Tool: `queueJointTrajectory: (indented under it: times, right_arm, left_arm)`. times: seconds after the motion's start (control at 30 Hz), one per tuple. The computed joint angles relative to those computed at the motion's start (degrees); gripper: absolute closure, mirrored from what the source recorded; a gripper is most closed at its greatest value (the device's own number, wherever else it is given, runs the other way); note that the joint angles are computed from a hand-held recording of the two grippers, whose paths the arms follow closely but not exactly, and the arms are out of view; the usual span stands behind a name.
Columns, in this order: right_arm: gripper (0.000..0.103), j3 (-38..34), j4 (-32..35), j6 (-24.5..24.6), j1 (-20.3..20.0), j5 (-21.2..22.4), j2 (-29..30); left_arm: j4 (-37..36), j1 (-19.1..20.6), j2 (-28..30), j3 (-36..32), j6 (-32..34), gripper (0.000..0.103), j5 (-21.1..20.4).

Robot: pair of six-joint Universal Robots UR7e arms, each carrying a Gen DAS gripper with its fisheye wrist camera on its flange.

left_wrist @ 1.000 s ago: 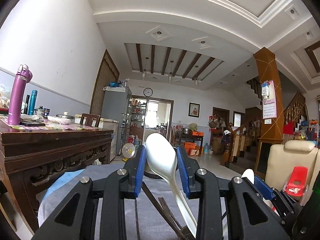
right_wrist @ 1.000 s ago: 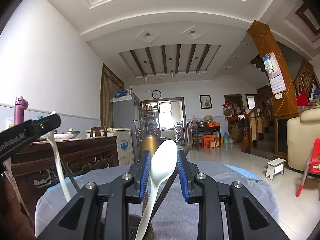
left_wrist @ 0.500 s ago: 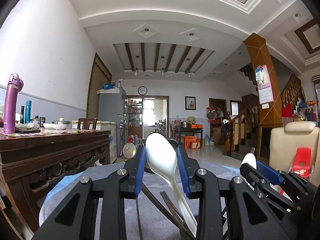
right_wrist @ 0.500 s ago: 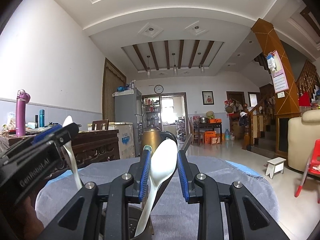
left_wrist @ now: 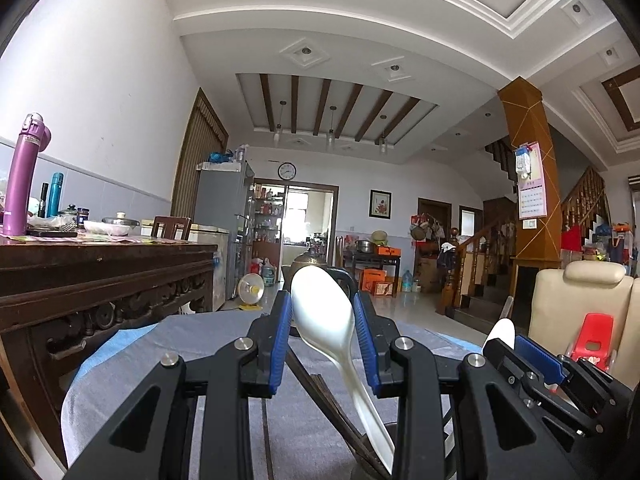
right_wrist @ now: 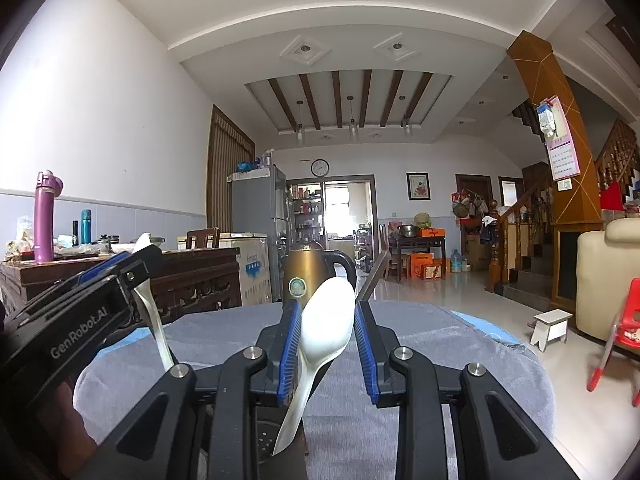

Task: Organize utensils
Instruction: 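Lower both spoons into the grey cup and open both tools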

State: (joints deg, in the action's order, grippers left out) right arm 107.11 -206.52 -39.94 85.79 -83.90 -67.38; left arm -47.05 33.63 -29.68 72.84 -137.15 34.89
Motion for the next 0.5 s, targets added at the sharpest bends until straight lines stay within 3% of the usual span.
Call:
queueJointTrajectory:
  times: [0.5]
  right_arm:
    - [0.071,0.6,-0.4,0.9,0.1,-0.7,-0.2]
  left_arm:
    - [1.5,-0.1,0.8,-0.7,2.3,0.066,0.7]
